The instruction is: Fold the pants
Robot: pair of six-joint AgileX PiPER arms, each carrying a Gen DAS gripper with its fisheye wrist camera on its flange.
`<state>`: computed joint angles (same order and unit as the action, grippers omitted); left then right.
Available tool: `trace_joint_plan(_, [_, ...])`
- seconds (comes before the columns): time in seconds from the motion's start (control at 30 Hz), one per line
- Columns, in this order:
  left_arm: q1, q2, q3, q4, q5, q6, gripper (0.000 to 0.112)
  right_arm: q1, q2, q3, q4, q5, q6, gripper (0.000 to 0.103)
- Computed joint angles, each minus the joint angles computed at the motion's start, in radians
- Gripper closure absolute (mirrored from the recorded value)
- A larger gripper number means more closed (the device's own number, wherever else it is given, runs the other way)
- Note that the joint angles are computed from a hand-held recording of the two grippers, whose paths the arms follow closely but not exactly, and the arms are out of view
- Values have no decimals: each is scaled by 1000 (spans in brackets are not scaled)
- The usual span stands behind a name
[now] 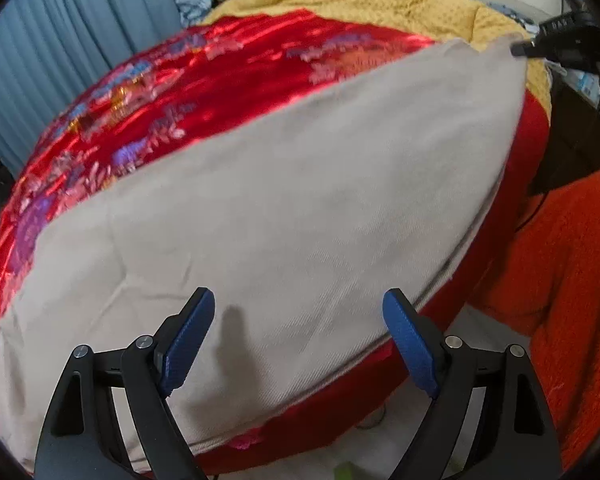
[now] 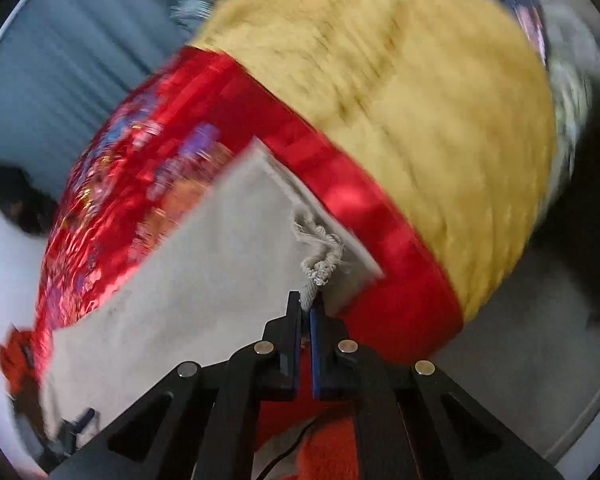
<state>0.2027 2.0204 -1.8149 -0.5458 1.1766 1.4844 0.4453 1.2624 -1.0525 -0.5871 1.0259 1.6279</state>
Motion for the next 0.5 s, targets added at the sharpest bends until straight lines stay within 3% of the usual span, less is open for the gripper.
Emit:
trace_joint_plan(0.07, [-11,-3,12,13,-13,-6,25,32,33,-50,-62,57,-62,100])
trace_joint_plan(0.1, [-19,-4,28,25,-29,-6,25,8,47,-41,-33,45,-101,100])
trace_joint_plan(0.17, [-24,-5,45,31,-49,0,25,-108,30,52,104,-69,-165,99])
trace_joint_plan(0.23, [-21,-2,36,31,-40,-8,25,-197,-19,185,190,-236,-135,98])
trace_joint_plan(0.27, [-21,0,31,32,-34,-13,25,-210,-81,226,173,-272,-92,91])
trace_joint_plan(0.3, [-21,2,28,32,-32,-15,25,-192,-114,247,116,-268,-21,75])
trace_joint_plan(0.37, [-22,5,27,32,-32,-19,25,-155,-203,300,30,-260,126,55])
trace_joint_plan(0.5, [-25,4,33,30,-37,-26,24,-224,-312,416,140,-447,163,55])
